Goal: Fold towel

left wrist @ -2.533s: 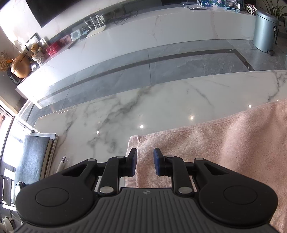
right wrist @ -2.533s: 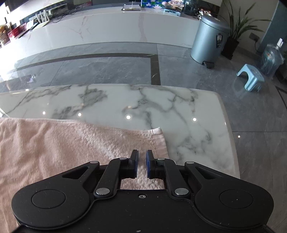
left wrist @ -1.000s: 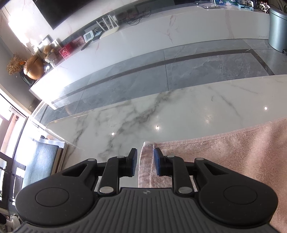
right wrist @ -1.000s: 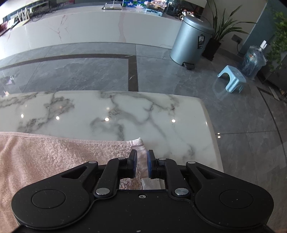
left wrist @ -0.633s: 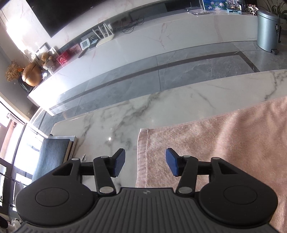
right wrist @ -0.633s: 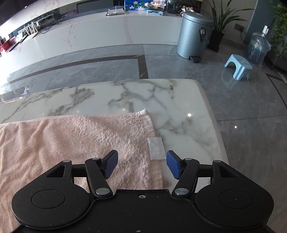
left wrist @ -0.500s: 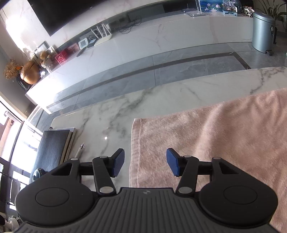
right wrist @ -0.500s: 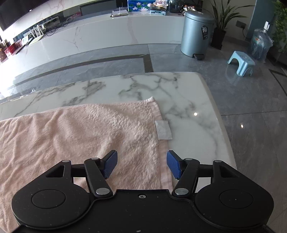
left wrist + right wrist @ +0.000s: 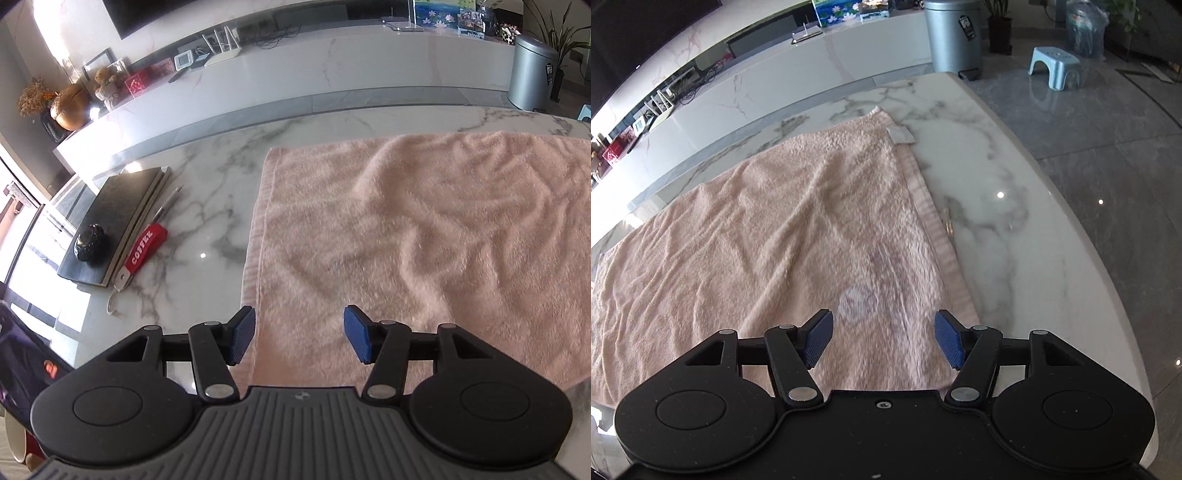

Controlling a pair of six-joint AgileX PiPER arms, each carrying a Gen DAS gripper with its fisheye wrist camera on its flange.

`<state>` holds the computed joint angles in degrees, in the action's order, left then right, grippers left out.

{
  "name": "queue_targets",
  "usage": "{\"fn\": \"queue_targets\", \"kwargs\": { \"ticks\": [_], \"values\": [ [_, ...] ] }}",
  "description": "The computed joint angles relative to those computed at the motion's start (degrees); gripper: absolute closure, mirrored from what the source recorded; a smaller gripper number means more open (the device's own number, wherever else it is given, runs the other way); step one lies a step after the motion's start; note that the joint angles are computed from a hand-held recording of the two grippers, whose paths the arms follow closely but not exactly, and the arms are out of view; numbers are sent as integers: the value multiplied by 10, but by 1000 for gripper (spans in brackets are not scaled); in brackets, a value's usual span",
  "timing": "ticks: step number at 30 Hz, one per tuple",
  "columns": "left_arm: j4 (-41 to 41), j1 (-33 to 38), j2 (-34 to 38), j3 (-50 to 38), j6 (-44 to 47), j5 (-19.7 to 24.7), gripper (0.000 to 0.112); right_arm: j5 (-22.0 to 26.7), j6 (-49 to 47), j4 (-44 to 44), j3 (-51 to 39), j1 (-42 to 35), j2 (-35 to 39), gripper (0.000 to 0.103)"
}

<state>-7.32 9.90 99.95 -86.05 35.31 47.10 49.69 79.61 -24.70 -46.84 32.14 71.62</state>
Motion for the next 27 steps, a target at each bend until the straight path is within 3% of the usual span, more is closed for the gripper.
{"fn": "queue_targets", "kwargs": {
  "ticks": [4, 8, 14, 18, 22, 27],
  "values": [
    [-21, 4, -34, 49, 2, -10, 61, 30, 108, -54, -1, 95, 11, 43],
    [-55, -10, -66, 105, 12, -39, 61, 33, 199, -123, -21, 168, 66, 40],
    [-101, -68, -79, 157, 16, -73, 60, 34, 208, -192, -94, 197, 164, 34],
    [-103, -102, -80, 177, -5, -97, 61, 45, 202, -197, -122, 195, 189, 34],
    [-125, -113, -87, 200, -9, -114, 61, 19, 253, -188, -85, 184, 163, 34],
    [-111, -112, -97, 213, -10, -128, 61, 21, 308, -178, -23, 174, 95, 34]
  ]
}}
